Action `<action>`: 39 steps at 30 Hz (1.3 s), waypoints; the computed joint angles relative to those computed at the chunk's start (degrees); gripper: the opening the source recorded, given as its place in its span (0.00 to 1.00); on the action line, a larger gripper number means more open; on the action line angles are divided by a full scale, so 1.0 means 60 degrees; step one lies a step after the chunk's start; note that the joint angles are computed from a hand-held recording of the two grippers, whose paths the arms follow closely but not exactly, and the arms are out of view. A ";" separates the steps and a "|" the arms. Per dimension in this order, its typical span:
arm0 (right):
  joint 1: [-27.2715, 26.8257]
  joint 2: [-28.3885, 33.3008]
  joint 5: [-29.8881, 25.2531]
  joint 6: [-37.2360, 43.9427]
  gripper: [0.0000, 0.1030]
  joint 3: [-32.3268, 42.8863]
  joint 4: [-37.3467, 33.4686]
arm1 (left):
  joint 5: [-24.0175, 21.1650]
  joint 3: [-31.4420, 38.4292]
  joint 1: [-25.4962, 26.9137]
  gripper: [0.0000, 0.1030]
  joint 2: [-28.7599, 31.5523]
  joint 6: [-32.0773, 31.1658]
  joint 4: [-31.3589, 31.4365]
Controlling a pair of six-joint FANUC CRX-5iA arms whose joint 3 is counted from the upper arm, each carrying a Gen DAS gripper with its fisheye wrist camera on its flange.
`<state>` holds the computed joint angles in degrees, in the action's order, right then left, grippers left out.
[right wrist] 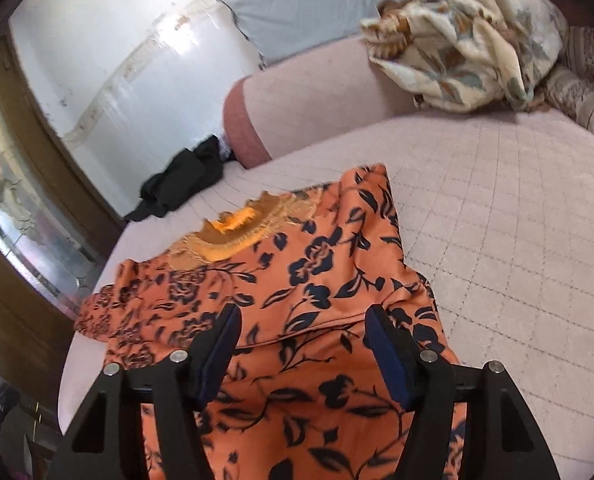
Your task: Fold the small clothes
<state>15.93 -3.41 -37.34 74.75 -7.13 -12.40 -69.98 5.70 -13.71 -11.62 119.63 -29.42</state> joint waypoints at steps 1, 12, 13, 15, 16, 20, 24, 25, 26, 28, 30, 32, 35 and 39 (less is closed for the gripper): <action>0.0050 -0.0162 0.0110 0.0028 0.66 -0.0122 0.0078 | -0.0073 0.0070 0.0072 0.82 0.0069 0.0064 -0.0081; -0.0316 -0.0090 0.0108 0.0327 0.68 0.0192 -0.1074 | 0.0616 -0.0960 0.3951 0.83 0.0019 -0.0633 0.2023; -0.0483 0.0077 -0.0198 0.0608 0.68 0.0458 -0.1554 | 0.0831 -0.1129 0.4588 0.83 -0.0009 -0.0712 0.2345; -0.0681 0.0323 -0.0447 0.0870 0.68 0.0777 -0.2183 | 0.0944 -0.1199 0.5475 0.83 0.0133 -0.0708 0.2671; -0.0686 0.0401 -0.0495 0.0927 0.68 0.0866 -0.2254 | 0.0938 -0.1129 0.5945 0.83 0.0340 -0.0751 0.2848; -0.0556 0.0614 -0.0519 0.0966 0.67 0.1019 -0.2143 | 0.1815 -0.1350 0.7562 0.83 0.1025 -0.1479 0.4823; -0.0538 0.0861 -0.0650 0.0895 0.68 0.1169 -0.2123 | 0.2851 -0.1518 0.8277 0.82 0.1732 -0.1596 0.6522; -0.0538 0.0904 -0.0670 0.0874 0.67 0.1190 -0.2092 | 0.3006 -0.1426 0.8303 0.82 0.1953 -0.1767 0.6760; -0.0525 0.0951 -0.0679 0.0828 0.67 0.1207 -0.2015 | 0.3043 -0.1249 0.8287 0.82 0.2196 -0.1781 0.6836; -0.0537 0.1024 -0.0705 0.0834 0.68 0.1247 -0.1994 | 0.3230 -0.0955 0.8268 0.82 0.2732 -0.1808 0.7121; -0.0598 0.1134 -0.0841 0.0941 0.67 0.1365 -0.2094 | 0.3129 -0.0618 0.8260 0.74 0.3317 -0.1866 0.7520; -0.0590 0.1196 -0.0830 0.0952 0.67 0.1401 -0.2047 | 0.3229 -0.0512 0.8248 0.61 0.3767 -0.1975 0.8110; -0.0463 0.1318 -0.0802 0.0882 0.67 0.1441 -0.1722 | 0.3532 -0.0055 0.8036 0.57 0.4209 -0.1383 0.7637; -0.0401 0.1456 -0.0948 0.0926 0.67 0.1528 -0.1694 | 0.3338 0.0332 0.7962 0.07 0.4644 -0.1337 0.7833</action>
<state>13.52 5.32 -43.03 80.31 2.04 -22.57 -49.95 7.69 34.06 16.25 111.60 17.57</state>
